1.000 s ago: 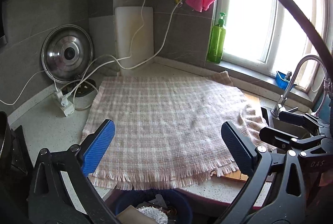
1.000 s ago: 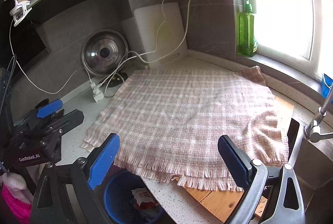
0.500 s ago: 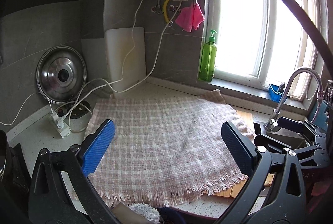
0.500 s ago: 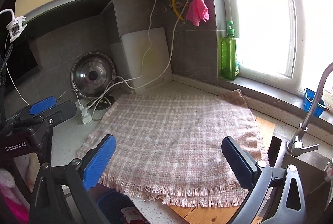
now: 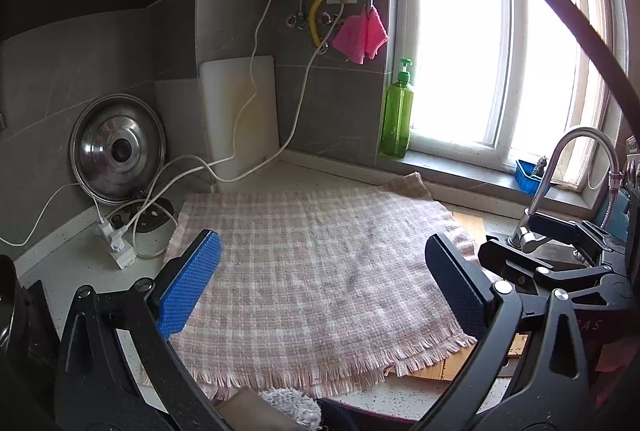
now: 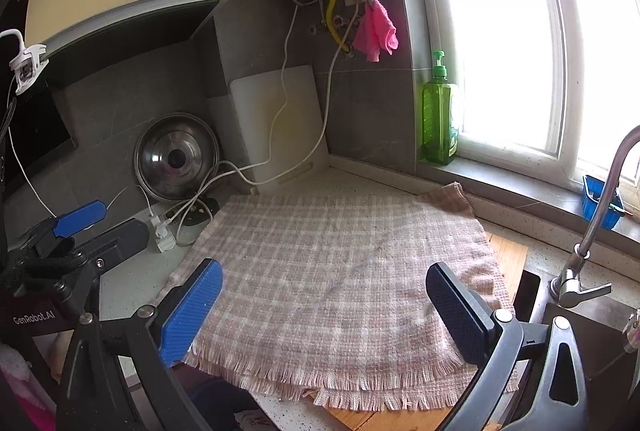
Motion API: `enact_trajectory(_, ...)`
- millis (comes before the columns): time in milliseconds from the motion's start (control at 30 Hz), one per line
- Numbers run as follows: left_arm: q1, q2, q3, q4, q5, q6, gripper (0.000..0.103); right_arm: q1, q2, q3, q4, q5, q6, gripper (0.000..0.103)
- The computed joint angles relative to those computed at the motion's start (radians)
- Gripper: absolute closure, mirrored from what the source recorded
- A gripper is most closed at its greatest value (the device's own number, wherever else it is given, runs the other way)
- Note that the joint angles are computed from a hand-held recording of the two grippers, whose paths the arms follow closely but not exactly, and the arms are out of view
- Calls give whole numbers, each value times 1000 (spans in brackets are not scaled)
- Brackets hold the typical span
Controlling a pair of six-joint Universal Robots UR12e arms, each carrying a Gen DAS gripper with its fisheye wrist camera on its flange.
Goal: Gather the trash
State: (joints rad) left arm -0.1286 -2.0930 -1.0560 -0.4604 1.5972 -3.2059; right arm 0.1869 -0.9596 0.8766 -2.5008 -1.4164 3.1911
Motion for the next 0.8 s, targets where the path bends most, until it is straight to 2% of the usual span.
enact_trajectory(400, -2, 7, -9, -7, 22, 1, 0, 0, 1, -5, 10, 9, 0, 0)
enact_trajectory(800, 0, 10, -14, -32, 13, -17, 0, 1, -9, 14, 9, 3, 4, 0)
